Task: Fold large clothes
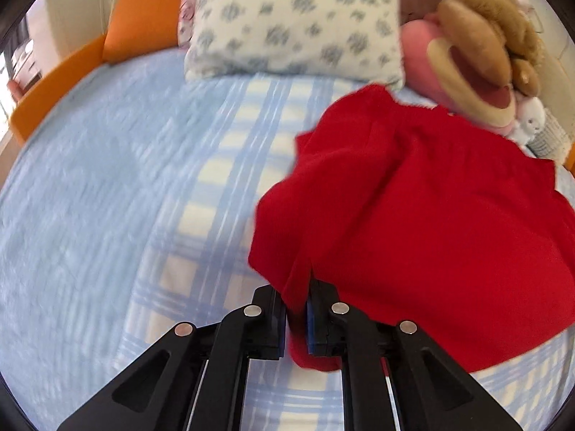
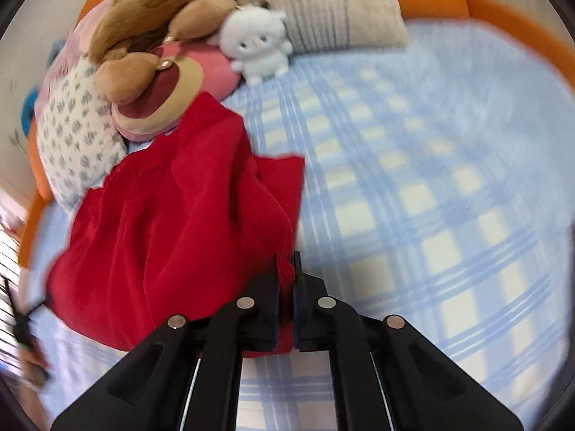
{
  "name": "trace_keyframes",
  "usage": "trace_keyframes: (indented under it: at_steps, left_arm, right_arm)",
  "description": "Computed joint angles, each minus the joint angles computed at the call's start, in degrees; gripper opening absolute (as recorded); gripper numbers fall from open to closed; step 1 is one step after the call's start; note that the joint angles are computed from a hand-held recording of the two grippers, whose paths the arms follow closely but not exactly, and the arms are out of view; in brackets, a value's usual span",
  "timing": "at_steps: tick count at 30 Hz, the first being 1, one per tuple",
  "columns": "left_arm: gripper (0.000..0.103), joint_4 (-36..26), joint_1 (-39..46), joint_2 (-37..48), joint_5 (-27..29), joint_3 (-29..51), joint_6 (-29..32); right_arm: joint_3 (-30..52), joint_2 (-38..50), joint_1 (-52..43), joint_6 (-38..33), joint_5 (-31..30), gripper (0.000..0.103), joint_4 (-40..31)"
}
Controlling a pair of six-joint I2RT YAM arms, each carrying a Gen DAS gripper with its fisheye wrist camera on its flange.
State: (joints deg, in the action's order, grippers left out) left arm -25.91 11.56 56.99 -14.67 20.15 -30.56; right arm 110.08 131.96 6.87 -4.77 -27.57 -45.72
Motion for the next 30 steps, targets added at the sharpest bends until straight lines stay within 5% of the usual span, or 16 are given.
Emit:
trace_keyframes:
  at_steps: [2,5,7,10,13,21,26,28,30]
  left_arm:
    - [0.013,4.33,2.3,1.05,1.9,-3.21,0.58]
    - [0.013,7.77,1.63,2.48,1.95,-5.2,-0.52]
    - [0.013,5.0,-1.12,1.23,-1.1,-4.31,-1.62]
    - [0.018,-4.37,-3.25,-6.6,-3.54,-2.13,-5.13]
    - [0.025,-14.43,-9.03,-14.23,-6.28,1.63,-11.15]
    - [0.056,-26.64,-37.96,-5.79,-24.47,11.97,-34.86]
    - [0.057,-17.21,-35.53,1.88,-19.44,10.96,-28.79]
    - [0.046,-10.01,-31.19,5.61,-14.83,8.51,-24.87]
    - [0.023,-3.31,-28.05,10.09,-11.93,6.17,-21.86]
  right_arm:
    - [-0.19,1.2,-1.67,1.7,-0.99,0.019,0.92]
    - [-2.76,-0.3,-2.27,1.6,2.43,0.058,3.42]
    - [-7.97,-4.87,-1.8,-0.23,4.95,0.067,6.8]
    - [-15.8,-12.68,-0.83,-2.79,7.01,0.068,11.39]
    - [-22.43,-21.28,1.72,-5.61,6.09,0.091,13.66]
    - [-20.56,-19.38,10.13,-4.55,12.49,0.084,11.15]
    - [-17.62,-12.31,12.15,-2.16,17.67,0.067,10.96]
    - [-18.98,-12.04,12.59,-1.91,18.22,0.062,12.89]
    - [-19.15,-12.31,13.14,-2.83,18.75,0.043,13.28]
